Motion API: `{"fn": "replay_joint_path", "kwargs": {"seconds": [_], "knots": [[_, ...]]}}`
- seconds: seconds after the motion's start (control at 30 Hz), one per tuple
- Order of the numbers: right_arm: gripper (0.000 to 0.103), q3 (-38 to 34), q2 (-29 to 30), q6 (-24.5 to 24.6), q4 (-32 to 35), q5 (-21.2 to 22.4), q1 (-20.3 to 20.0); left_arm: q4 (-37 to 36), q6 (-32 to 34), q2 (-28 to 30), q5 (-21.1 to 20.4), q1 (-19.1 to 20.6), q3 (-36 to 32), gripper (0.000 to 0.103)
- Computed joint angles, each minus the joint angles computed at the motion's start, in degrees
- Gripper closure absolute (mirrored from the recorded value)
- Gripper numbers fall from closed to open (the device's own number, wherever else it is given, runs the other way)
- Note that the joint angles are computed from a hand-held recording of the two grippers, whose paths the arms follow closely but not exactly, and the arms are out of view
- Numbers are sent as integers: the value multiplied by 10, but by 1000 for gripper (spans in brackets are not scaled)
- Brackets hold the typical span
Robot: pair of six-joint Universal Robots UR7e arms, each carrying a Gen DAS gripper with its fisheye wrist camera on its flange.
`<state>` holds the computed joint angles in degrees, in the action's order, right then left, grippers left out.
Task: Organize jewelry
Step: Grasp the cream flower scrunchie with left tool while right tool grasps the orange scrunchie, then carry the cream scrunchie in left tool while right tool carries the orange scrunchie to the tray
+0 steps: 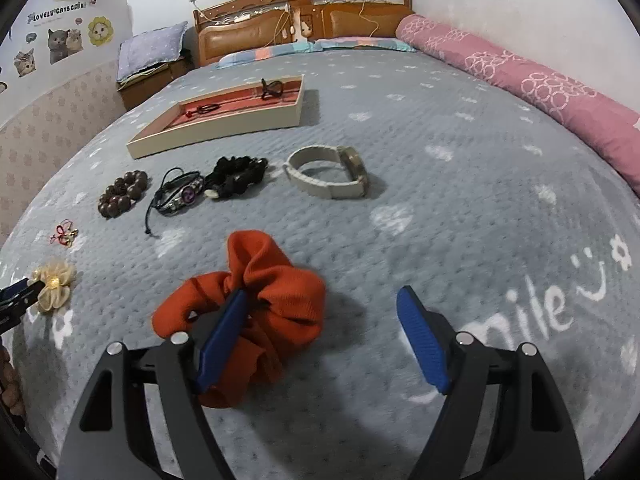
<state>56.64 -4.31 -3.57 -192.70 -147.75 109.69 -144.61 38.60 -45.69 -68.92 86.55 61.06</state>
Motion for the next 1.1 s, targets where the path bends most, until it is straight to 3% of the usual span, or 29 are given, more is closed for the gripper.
{"fn": "replay_joint_path", "kwargs": {"seconds": [0.1,0.17,0.37,0.57,0.73,1.1], "knots": [[28,-12,7,1,15,4,-2,13,-11,6,-7,1,-12,24],[29,-25,13,-3,20,4,-2,14,-8,8,-9,0,-15,31],[62,-30,15,-14,16,26,-2,20,1,8,-13,-3,-11,58],[80,-8,4,-23,-17,54,-2,41,3,8,-24,-4,-14,85],[87,27,-21,-14,-40,83,-6,58,-2,10,-34,-5,-22,94],[93,33,-31,-39,-66,91,-3,58,-9,-4,-65,-12,-24,95]]}}
